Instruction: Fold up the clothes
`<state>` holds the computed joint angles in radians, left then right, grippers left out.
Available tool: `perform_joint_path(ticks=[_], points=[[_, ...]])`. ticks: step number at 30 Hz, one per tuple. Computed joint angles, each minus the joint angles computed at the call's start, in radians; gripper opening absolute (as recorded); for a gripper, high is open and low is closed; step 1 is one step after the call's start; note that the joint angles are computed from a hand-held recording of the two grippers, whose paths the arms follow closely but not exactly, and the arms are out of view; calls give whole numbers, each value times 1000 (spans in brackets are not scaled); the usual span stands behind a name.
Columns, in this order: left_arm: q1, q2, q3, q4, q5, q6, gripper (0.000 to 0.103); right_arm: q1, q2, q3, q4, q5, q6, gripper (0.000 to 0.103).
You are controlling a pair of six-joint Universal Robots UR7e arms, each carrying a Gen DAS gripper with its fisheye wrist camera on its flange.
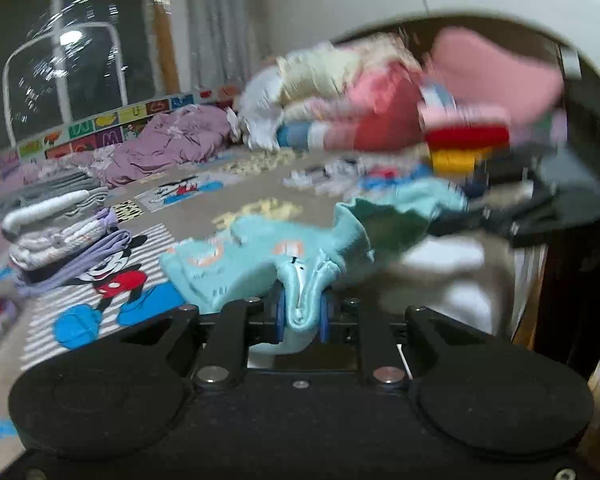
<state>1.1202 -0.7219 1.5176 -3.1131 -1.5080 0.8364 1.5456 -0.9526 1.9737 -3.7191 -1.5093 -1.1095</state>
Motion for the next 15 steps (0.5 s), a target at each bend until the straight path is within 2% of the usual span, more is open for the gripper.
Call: perform_joint_path(ticks=[6, 9, 13, 15], points=[[27, 65, -138, 38, -109, -168, 15, -35, 17, -113, 47, 119, 185, 29], [42, 115, -234, 76, -150, -263, 15, -59, 32, -183, 110, 166, 302, 29], [58, 184, -365, 146, -177, -345, 15, -91, 64, -280, 188, 221, 456, 29], [68, 216, -431, 188, -195, -382, 15, -98, 92, -333, 217, 233, 494, 30]])
